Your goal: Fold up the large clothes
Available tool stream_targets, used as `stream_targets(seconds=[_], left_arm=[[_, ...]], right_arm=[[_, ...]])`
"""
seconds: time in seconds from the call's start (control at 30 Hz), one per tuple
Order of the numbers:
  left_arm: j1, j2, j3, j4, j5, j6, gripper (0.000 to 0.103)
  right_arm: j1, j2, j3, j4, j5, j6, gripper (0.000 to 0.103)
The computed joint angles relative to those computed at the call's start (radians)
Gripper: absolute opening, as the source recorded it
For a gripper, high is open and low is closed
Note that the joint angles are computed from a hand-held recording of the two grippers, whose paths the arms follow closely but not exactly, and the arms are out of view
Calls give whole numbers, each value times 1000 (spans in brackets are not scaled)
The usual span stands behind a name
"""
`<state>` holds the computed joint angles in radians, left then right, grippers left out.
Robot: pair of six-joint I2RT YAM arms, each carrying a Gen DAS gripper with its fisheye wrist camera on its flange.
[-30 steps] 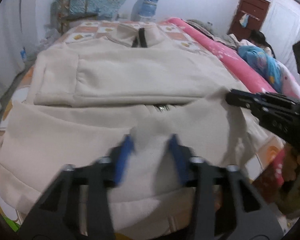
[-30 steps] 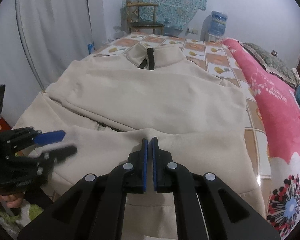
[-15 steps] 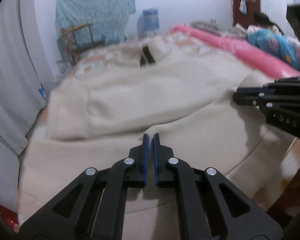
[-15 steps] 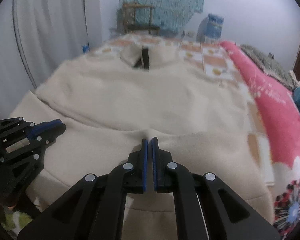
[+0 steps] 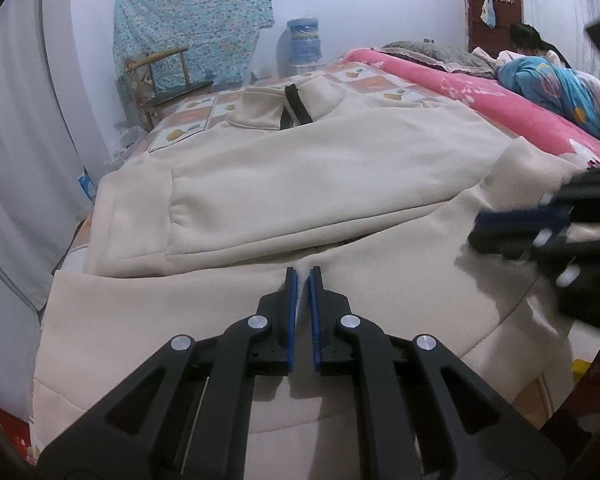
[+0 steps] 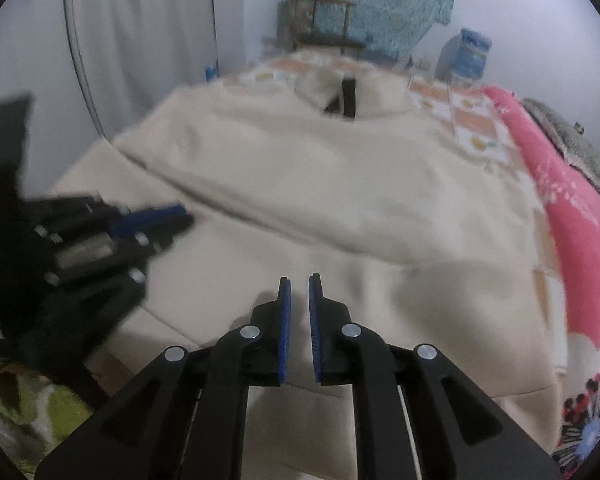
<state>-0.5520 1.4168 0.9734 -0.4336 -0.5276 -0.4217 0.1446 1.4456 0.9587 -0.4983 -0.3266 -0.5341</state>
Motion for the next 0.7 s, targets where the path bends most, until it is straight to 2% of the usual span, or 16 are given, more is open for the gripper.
stream_targets(seconds=[0.07, 0.2, 0.33, 0.4, 0.5, 0.57, 0.63, 0.7], left_arm=[[3, -6, -1, -1, 9, 1, 8], [49, -100, -50, -7, 99, -25, 9], [134, -191, -118, -82, 92, -69, 9], [209, -269, -175, -78, 121, -87, 8], [260, -303, -191, -99, 94, -93, 7], [289, -311, -197, -112, 76, -108, 7], [328, -336, -219, -97, 103, -111, 7], [349, -353, -240, -77, 128, -107, 6]], right_arm=[[-7, 8, -18, 35, -18, 16, 10], [-13, 24, 7, 10, -25, 26, 10], [-32, 29, 2, 12, -58, 27, 10], [-38, 42, 10, 13, -71, 33, 10], [-51, 48, 29, -12, -88, 28, 10], [-72, 24, 13, 31, -57, 31, 10], [-113, 27, 26, 47, -40, 45, 10], [-149, 51, 40, 81, 29, 61, 10]])
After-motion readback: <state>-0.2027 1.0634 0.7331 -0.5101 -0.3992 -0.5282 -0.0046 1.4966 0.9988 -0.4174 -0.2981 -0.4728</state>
